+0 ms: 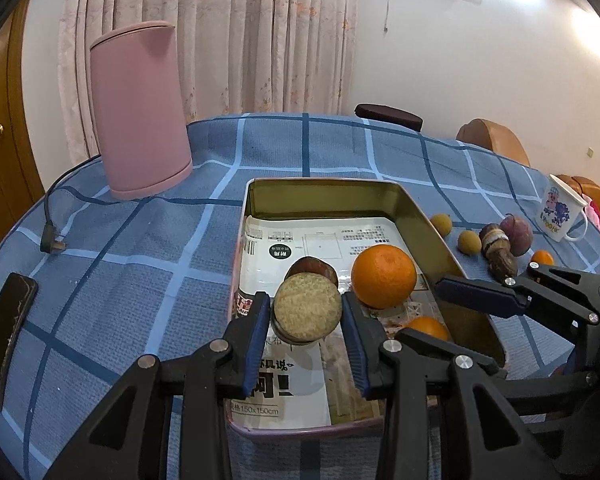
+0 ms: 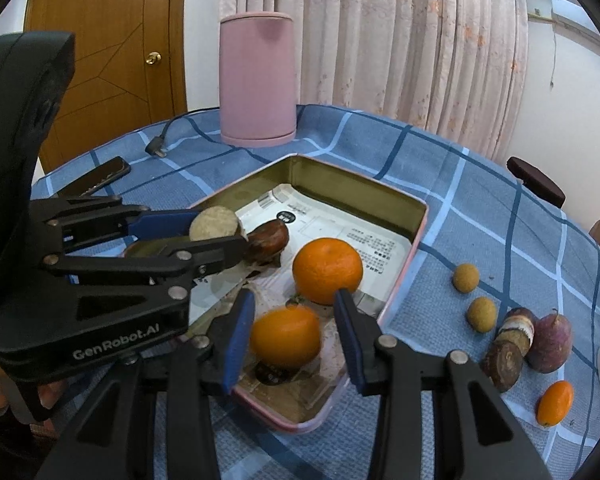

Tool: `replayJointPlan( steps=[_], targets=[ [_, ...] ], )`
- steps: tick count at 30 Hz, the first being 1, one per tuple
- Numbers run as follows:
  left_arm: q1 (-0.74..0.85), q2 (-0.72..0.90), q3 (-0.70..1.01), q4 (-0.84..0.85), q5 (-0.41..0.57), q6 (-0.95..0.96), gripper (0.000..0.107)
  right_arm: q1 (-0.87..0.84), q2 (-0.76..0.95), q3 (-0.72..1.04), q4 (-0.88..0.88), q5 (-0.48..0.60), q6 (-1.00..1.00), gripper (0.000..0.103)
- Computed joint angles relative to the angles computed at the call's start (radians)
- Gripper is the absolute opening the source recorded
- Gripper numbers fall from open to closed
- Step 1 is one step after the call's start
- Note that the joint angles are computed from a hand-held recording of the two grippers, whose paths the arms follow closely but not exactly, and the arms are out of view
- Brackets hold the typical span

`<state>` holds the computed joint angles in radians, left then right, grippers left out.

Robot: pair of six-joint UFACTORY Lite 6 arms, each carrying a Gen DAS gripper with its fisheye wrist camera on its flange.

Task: Organize fruits
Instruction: 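Lower and release the fruit half from the left gripper while the right releases the orange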

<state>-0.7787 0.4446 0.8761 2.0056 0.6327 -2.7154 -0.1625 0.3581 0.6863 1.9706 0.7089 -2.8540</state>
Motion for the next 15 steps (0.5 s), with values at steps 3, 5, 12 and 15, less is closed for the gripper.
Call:
replayJointPlan(
  steps=[3,5,12,15],
  targets=[
    [-0.002,0.001,0.003,-0.008,-0.005,0.008,0.039,-0.007,0.002,-0.004,-0.005,0.015,-0.007,0.048],
    [-0.002,-0.003,0.002,-0.010,-0.008,0.002,0.042,-0.016,-0.007,-0.015,0.006,0.029,-0.024,0.052],
    [-0.018,-0.043,-0.017,-0.035,0.004,0.001,0.065,-0.106,-0.043,-0.021,-0.071,0.080,0.029,0.073],
    [-0.050,-0.041,0.008,-0.103,0.033,0.068,0.069,-0.181,-0.046,0.000,-0.170,0.121,0.113,0.074]
  ],
)
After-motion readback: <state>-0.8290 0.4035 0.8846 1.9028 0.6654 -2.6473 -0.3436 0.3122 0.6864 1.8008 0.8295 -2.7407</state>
